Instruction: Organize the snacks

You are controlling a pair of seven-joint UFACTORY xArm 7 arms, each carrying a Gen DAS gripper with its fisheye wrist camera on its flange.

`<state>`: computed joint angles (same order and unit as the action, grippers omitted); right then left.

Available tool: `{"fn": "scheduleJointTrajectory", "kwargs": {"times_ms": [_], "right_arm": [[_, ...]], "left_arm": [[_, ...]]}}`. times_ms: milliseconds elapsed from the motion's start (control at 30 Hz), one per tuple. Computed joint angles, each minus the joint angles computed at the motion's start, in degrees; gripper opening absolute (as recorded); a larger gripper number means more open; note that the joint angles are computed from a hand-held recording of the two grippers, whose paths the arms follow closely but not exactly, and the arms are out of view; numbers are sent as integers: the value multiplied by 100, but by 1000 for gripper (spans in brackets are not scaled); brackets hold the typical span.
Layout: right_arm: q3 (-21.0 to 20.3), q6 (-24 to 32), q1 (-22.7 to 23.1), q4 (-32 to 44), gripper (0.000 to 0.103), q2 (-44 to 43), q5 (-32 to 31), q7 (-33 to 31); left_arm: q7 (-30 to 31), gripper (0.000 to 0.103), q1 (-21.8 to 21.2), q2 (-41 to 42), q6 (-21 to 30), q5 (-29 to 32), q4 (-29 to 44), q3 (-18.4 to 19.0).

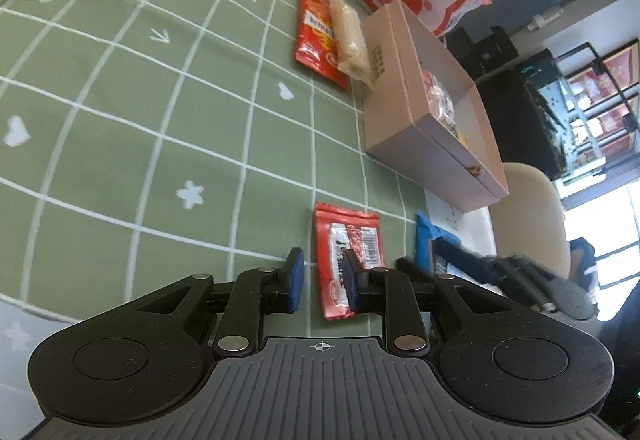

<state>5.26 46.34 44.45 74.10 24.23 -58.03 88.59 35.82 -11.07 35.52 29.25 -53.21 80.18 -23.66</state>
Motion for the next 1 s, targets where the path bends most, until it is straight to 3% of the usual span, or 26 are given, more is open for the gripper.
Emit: {"fn": "scheduleJointTrajectory", "kwargs": {"times_ms": [233,333,433,500,567,667,867,933,1000], "right_arm": [[-52,-317,-32,-184,31,5,49,205],[-51,-493,-81,-339,31,-100,8,378],[-21,-778,-152,-481,31,-187,-40,440],[-10,-870,-147,-530,31,-212,-96,472],[-5,-831,-107,-533,31,-210,-157,502],[1,-881,-131,-570,31,-233,-194,527],[14,-875,-115,-606,31,-248,-284,586],[19,-895,-125,-622,31,-258,-301,631],[29,-885,-127,-617,31,-256,-304,639]], "left_arm": [[66,27,4,200,-56,-208,178,-136],[-235,31,13,129,260,-145,212,-67],[229,30,216,-101,668,-447,67,-246],[418,30,100,-230,842,-429,32,-158],[415,30,-189,-292,445,-393,-15,14],[-218,30,-548,-141,53,44,136,284],[-148,31,-306,27,-77,74,228,-74],[46,29,-152,9,92,-60,240,-217],[388,26,10,27,587,-171,332,-337]]}}
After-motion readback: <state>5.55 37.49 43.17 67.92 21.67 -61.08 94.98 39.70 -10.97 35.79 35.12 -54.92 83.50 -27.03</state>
